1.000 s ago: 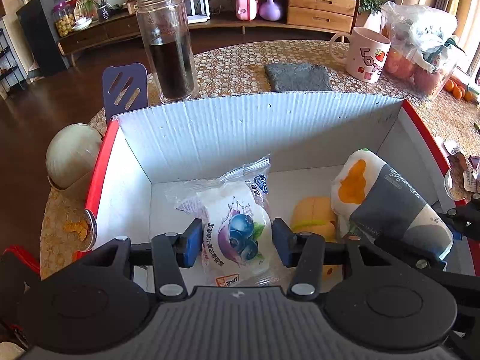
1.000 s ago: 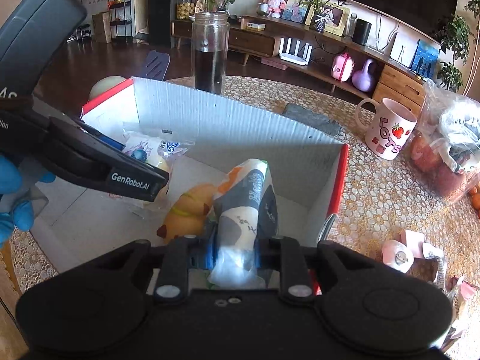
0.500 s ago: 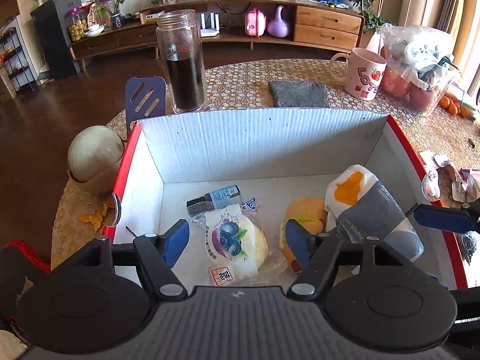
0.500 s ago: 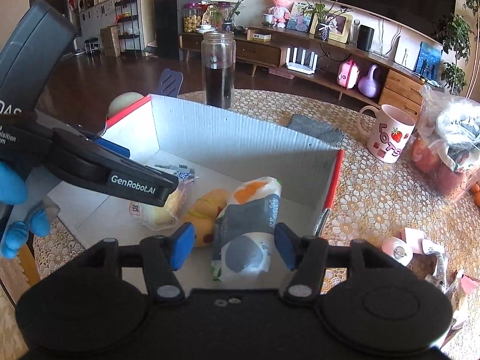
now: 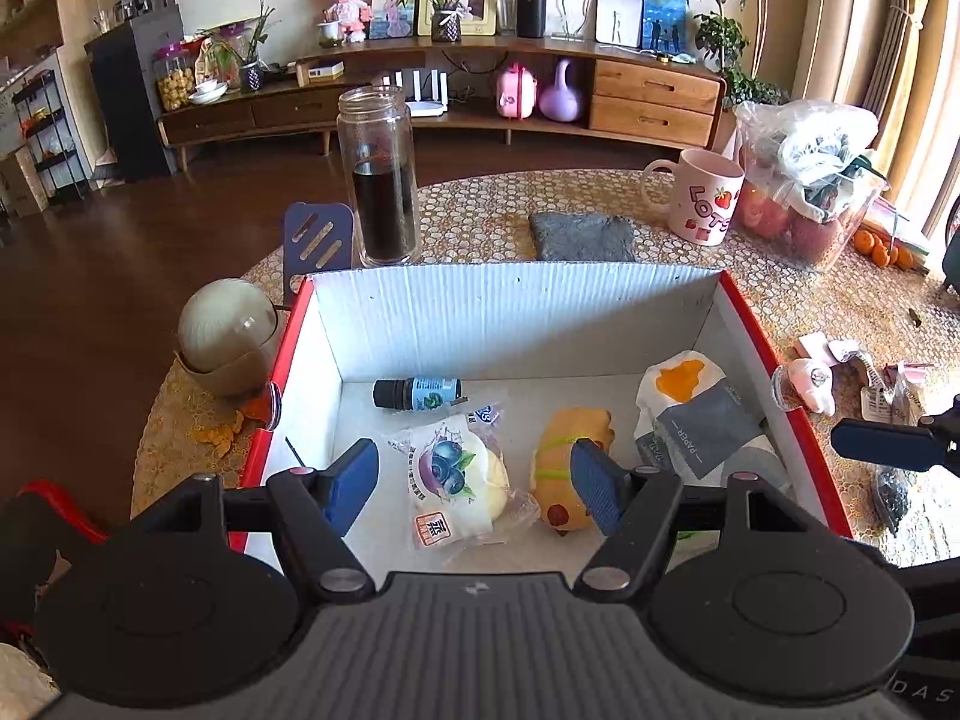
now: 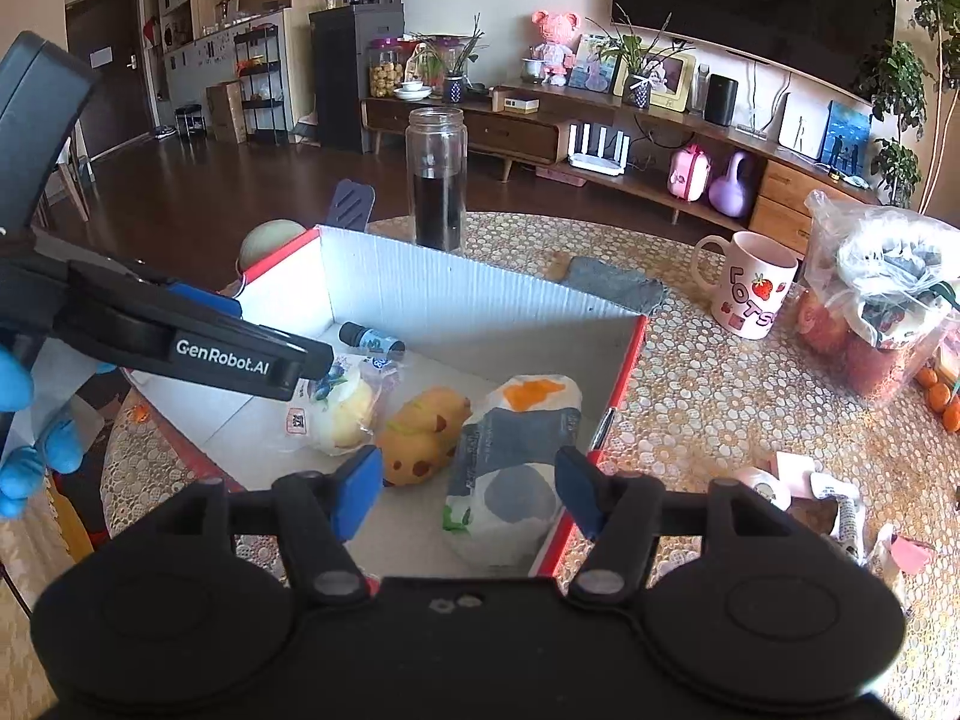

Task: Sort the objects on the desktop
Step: 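Withdraw both tools from the box toward the remaining items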

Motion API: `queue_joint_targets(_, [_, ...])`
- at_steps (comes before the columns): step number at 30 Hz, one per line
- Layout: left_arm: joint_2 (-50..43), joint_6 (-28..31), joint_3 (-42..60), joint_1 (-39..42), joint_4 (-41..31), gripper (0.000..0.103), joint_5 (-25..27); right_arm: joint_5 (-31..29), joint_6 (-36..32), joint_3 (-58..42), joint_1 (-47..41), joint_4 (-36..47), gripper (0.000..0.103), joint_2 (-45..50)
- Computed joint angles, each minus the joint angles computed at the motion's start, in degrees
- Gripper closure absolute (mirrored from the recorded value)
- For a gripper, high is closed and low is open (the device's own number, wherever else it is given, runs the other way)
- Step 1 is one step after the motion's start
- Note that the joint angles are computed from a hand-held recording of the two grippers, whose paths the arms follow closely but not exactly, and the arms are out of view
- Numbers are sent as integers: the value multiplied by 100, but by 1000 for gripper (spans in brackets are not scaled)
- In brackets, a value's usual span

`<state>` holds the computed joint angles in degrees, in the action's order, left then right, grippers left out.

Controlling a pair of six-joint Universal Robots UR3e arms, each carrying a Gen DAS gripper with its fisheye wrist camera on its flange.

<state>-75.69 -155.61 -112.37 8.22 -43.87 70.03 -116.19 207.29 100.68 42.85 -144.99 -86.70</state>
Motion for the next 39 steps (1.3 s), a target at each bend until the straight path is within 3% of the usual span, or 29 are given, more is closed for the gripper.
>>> queue_joint_targets(10, [914,-18,-260,186,-543,33,-415,-60,-19,472,226,-121,38,-660])
queue_joint_targets(14, [1436,-31,-471,190,-691,33,-556,-194,-142,737,355,-202,33,-945])
queue_joint_targets(21, [2213,-197,-802,-14,-700,33,-642,-109,86,1517,322,-202,33,-1891])
queue_joint_targets(24, [2396,-355,-956,-335,-539,33,-522,-120,188,1901,305,-139,32,-2396])
queue_joint_targets(28, [2571,-608,-1093,-738,-494,33,-550,-131,337,2397,218,195,21,-3265])
queue_joint_targets(39, [1641,-1692,-1293,-2904,1039,20,540,-490,669,3342,220,1825,16,-5798])
